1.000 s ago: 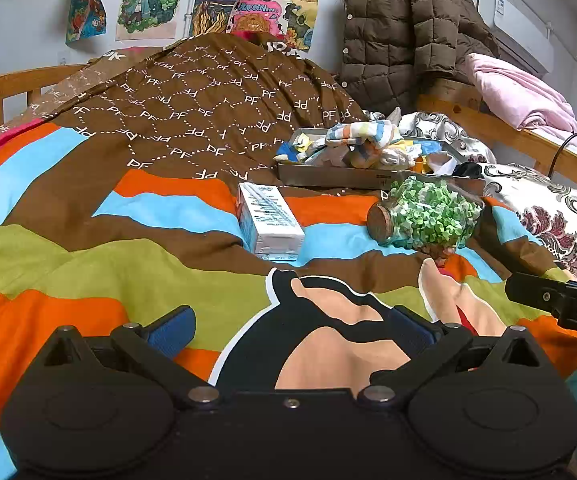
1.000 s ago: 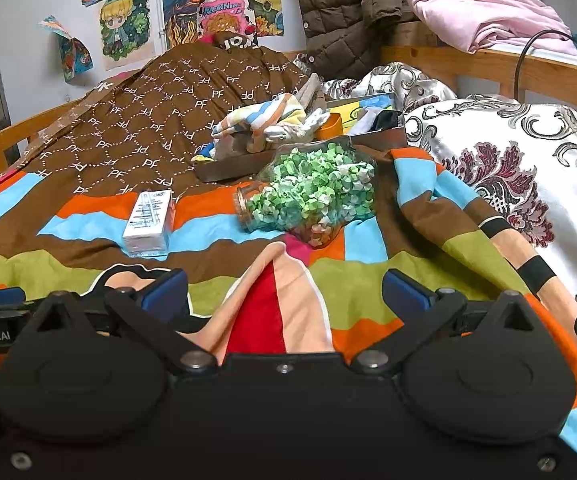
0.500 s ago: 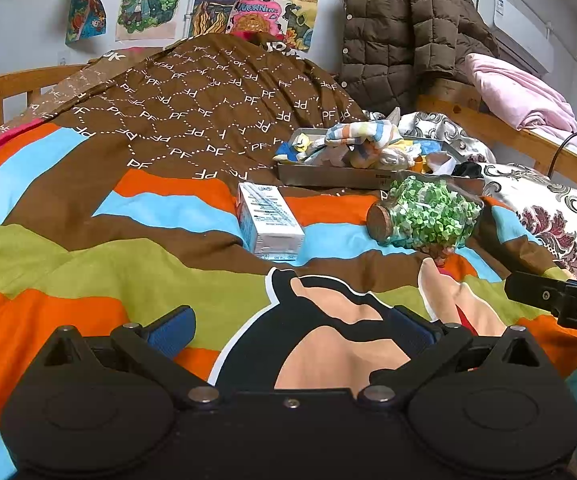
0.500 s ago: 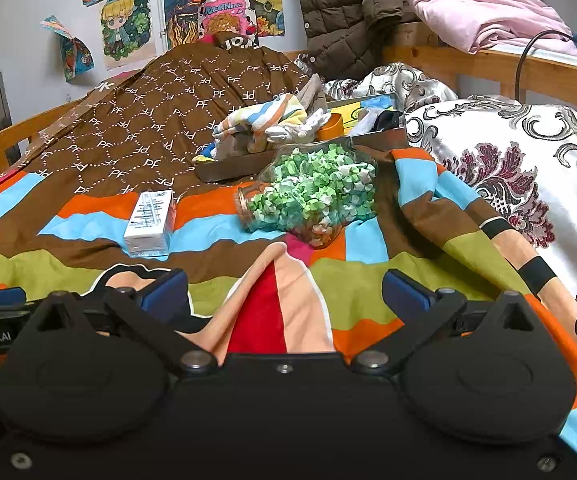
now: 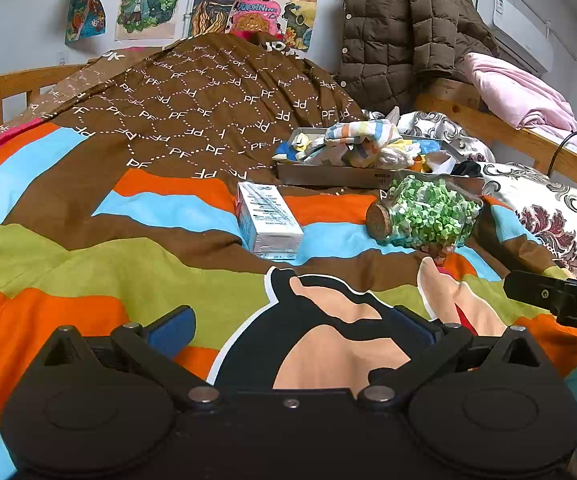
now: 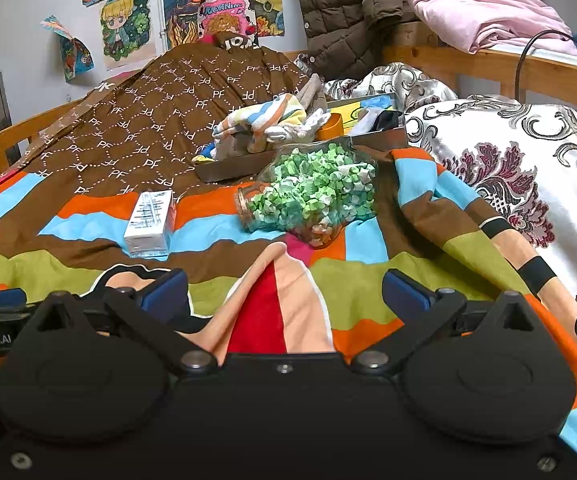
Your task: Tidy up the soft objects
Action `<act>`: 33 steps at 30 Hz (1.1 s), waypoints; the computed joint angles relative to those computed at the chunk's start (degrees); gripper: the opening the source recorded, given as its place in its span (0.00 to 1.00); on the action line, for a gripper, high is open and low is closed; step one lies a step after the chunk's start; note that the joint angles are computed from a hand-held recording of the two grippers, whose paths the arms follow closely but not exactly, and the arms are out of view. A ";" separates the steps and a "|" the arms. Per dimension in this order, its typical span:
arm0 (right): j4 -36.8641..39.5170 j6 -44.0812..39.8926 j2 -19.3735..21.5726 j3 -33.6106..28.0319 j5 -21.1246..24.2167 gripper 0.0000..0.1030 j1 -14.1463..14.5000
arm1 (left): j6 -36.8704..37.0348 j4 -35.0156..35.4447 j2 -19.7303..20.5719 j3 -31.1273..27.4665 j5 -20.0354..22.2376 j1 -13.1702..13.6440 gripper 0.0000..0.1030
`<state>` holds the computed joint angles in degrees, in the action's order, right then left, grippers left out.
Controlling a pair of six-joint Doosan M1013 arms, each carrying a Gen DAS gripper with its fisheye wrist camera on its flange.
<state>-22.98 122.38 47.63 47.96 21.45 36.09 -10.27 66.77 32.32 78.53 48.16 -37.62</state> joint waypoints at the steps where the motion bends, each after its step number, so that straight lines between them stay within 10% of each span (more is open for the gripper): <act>1: 0.00 0.00 0.00 0.00 0.00 1.00 0.00 | 0.09 -0.10 0.00 -0.03 0.02 0.01 0.99; 33: 0.36 -0.51 -0.03 0.04 -0.18 1.00 -0.02 | -0.29 2.73 -0.31 0.58 0.30 -0.47 0.99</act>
<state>-22.62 121.86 47.60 48.01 21.28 36.06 -10.57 69.50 32.01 79.10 48.45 -38.09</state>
